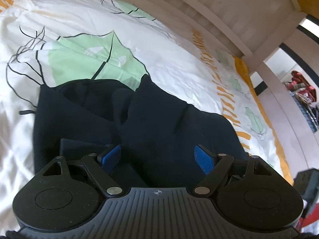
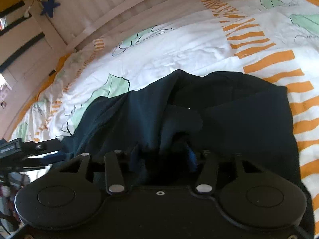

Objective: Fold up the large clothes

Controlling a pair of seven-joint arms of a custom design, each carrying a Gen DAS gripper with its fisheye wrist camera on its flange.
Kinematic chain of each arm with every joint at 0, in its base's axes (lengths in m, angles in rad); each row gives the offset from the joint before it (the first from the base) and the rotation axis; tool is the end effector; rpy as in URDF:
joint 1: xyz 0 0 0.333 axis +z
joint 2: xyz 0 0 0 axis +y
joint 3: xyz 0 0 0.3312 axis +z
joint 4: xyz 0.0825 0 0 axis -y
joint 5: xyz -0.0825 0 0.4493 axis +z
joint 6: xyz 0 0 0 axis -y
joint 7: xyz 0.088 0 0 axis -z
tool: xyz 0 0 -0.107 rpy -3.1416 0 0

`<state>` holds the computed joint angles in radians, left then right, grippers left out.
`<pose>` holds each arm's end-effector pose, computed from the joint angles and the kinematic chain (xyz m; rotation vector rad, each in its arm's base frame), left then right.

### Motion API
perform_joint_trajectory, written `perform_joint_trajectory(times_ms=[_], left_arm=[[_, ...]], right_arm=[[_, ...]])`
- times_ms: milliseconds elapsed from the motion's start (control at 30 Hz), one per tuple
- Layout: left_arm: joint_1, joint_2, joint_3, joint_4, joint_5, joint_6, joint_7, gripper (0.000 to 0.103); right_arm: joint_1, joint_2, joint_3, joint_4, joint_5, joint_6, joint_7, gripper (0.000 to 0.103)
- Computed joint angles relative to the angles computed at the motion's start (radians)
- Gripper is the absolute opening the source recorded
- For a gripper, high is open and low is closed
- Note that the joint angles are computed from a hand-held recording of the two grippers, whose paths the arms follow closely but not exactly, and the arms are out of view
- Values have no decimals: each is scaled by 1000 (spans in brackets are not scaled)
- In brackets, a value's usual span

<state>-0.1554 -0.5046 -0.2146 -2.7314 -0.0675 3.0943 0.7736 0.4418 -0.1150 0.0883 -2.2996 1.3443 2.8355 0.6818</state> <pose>0.4291 -0.1603 0.4474 -2.2649 1.3867 -1.1701 0.5174 0.2455 0.4158 -1.7439 1.3804 -0.0014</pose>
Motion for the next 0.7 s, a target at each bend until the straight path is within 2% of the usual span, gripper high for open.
perform_joint_trajectory(times_ms=[133, 200, 300, 333, 367, 400, 467, 500, 533, 567, 633, 700], left_arm=[[53, 46, -37, 27, 17, 11, -35, 78], [68, 59, -50, 33, 24, 23, -51, 73], [27, 79, -11, 31, 6, 65, -47, 52], [20, 83, -4, 29, -4, 74, -54, 34], [26, 85, -10, 31, -13, 76, -67, 11], [53, 81, -36, 35, -16, 65, -89, 7], [59, 67, -38, 37, -10, 66, -95, 4], [75, 48, -53, 34, 2, 71, -95, 3], [83, 24, -62, 30, 15, 75, -89, 3], [79, 2, -60, 25, 20, 77, -84, 3], [30, -44, -21, 6, 16, 91, -65, 3], [8, -82, -12, -19, 11, 93, -55, 3]], right_arm=[[-3, 4, -4, 5, 30, -12, -20, 59], [-6, 4, -4, 6, 47, -15, -33, 58], [-8, 8, -1, 9, 61, -13, -35, 58], [-9, 9, 1, 11, 60, -10, -31, 59], [-9, 11, 4, 14, 53, -7, -22, 59], [-9, 16, 6, 20, 40, -2, -11, 59], [-10, 28, 13, 39, -9, 15, 14, 56], [-8, 32, 16, 49, -31, 31, 7, 51], [-3, 33, 19, 60, -33, 52, -33, 22], [3, 28, 18, 70, -6, 60, -104, 17], [9, 5, 4, 84, 110, 29, -258, 17], [5, -21, -2, 76, 168, 4, -309, 17]])
